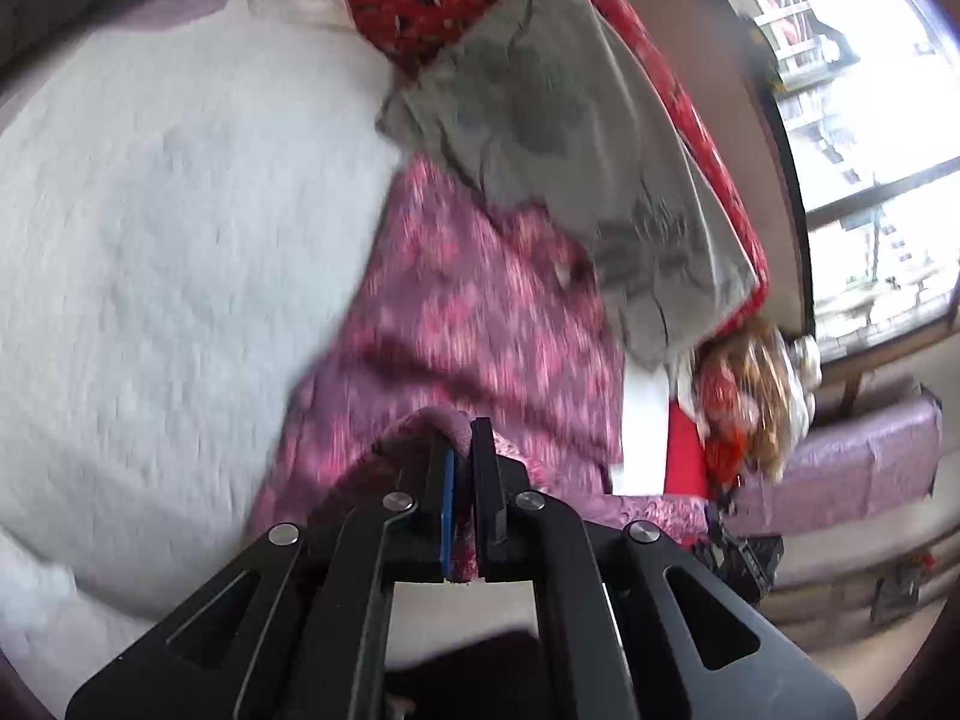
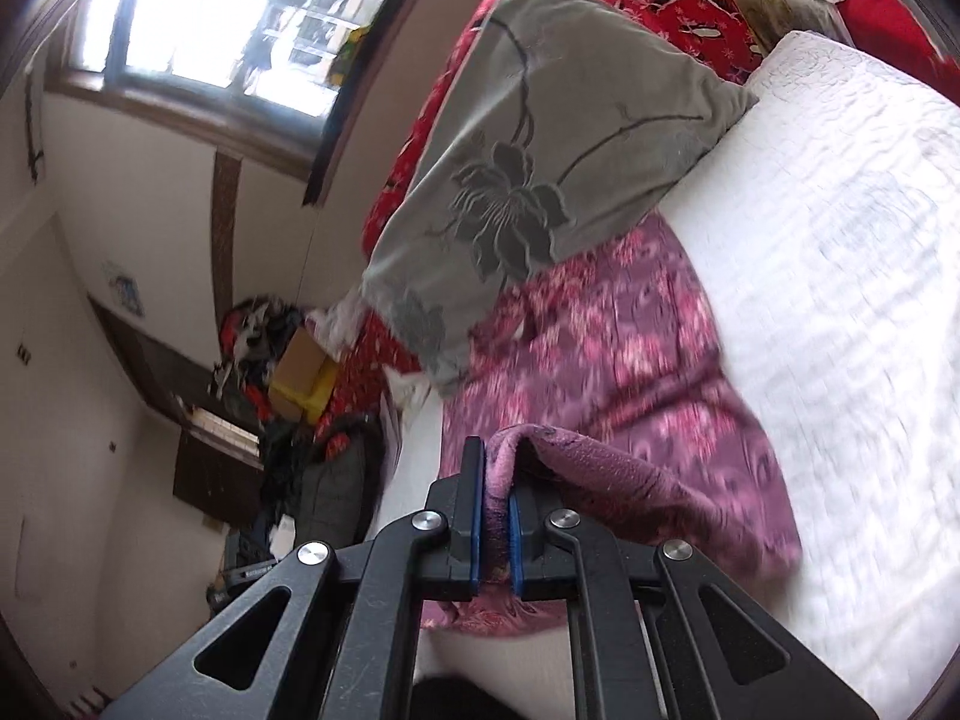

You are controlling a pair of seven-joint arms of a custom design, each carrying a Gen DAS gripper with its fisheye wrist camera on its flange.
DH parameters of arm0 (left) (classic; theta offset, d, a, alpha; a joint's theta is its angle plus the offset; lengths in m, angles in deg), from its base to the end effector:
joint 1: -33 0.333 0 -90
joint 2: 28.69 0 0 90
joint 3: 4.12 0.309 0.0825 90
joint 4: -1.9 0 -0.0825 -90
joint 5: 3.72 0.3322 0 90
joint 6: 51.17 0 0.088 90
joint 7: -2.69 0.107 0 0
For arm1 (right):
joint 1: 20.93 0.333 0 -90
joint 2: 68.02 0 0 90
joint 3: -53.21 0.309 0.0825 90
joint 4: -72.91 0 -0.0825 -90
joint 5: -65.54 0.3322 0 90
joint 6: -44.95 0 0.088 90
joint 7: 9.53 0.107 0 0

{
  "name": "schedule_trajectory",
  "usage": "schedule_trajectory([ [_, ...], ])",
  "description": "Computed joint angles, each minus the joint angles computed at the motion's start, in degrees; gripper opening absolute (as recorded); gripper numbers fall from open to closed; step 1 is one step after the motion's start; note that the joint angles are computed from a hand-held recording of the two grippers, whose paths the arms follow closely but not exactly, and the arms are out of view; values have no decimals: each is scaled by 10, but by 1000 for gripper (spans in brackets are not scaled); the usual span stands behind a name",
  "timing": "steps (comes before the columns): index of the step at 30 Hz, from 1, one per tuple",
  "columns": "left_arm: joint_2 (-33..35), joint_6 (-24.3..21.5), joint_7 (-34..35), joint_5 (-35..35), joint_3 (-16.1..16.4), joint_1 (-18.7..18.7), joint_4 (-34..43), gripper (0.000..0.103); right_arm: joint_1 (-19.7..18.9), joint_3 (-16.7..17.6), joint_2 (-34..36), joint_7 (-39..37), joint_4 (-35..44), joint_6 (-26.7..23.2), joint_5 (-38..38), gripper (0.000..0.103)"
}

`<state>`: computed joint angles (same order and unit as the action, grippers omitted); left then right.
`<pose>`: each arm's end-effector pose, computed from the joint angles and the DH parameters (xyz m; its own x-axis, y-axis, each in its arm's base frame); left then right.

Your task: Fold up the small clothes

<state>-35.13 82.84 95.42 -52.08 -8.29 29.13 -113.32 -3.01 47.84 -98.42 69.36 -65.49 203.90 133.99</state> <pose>0.5084 -0.0854 0.5660 0.1023 -0.7153 0.6913 -0.8996 -0.3632 -0.2427 0.3885 0.0375 0.5888 -0.0800 -0.5203 -0.8502 -0.6654 0.6630 -0.3431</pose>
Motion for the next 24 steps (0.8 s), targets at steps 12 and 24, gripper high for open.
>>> schedule_trajectory([
  [12,291,6,-110,71,-54,46,308,3,-64,-1,280,-12,222,-13,60,7],
  [24,475,-86,-251,141,-137,99,540,6,-145,53,379,103,296,15,-14,13],
])
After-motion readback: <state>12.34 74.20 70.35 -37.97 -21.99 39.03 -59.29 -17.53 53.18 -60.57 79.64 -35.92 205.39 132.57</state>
